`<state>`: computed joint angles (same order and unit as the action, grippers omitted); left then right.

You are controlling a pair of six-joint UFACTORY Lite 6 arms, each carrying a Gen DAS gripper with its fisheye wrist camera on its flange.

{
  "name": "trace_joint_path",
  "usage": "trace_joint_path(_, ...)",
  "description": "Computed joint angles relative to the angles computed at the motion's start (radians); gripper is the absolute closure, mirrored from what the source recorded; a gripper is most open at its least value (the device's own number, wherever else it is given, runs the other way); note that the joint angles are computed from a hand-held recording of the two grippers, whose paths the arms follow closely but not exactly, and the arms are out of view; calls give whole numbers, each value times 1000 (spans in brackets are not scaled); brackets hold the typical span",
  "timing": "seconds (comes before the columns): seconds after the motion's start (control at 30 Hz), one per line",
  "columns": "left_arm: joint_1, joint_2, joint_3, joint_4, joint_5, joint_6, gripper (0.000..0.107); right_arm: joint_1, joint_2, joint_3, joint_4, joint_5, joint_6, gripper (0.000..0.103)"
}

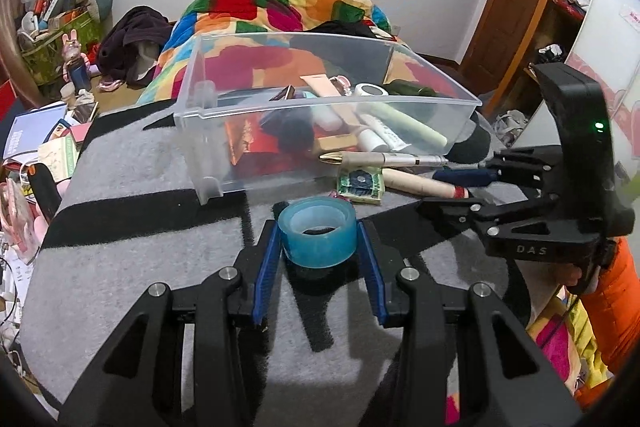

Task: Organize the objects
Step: 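Grasp the blue tape roll with the left tool while the right tool grasps the red-capped beige tube, then drop the tape roll and red-capped tube into the box, opening both tools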

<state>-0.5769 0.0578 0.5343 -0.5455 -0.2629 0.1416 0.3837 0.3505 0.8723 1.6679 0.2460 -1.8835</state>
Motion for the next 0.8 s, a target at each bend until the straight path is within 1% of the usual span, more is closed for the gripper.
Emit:
trace_joint_path(0.03, -2, 5, 4, -5, -2, 3, 68, -7, -4, -3, -30, 18, 30, 88)
trace_joint_path(0.07, -2, 4, 3, -7, -3, 6, 68, -14, -8, -11, -33, 38, 35, 89)
trace_joint_path(0.2, -11, -13, 6, -73, -15, 72, 68, -3, -88, -113, 159, 40, -142, 89)
trace_joint_path(0.27, -10, -35, 4, -109, -17, 112, 68, -13, -151, -171, 187, 71, -171, 89)
trace_joint_path(0.37, 0, -64, 13, -149, -14, 158, 68, -9, -291, -263, 273, 75, -243, 89)
trace_joint_path(0.4, 6, -74, 16, -152, -11, 164, 68, -13, -347, -286, 286, 78, -246, 89)
trace_joint_path(0.5, 21, -96, 29, -162, -16, 179, 68, -22, -434, -293, 288, 79, -208, 89)
trace_joint_path(0.6, 43, -100, 57, -196, -22, 222, 68, -22, -428, -236, 341, 61, -200, 89)
trace_joint_path(0.7, 73, -85, 94, -210, -18, 249, 68, -19, -343, -138, 391, 36, -184, 89)
trace_joint_path(0.8, 107, -58, 133, -218, -16, 272, 68, -14, -265, -60, 476, 9, -227, 89)
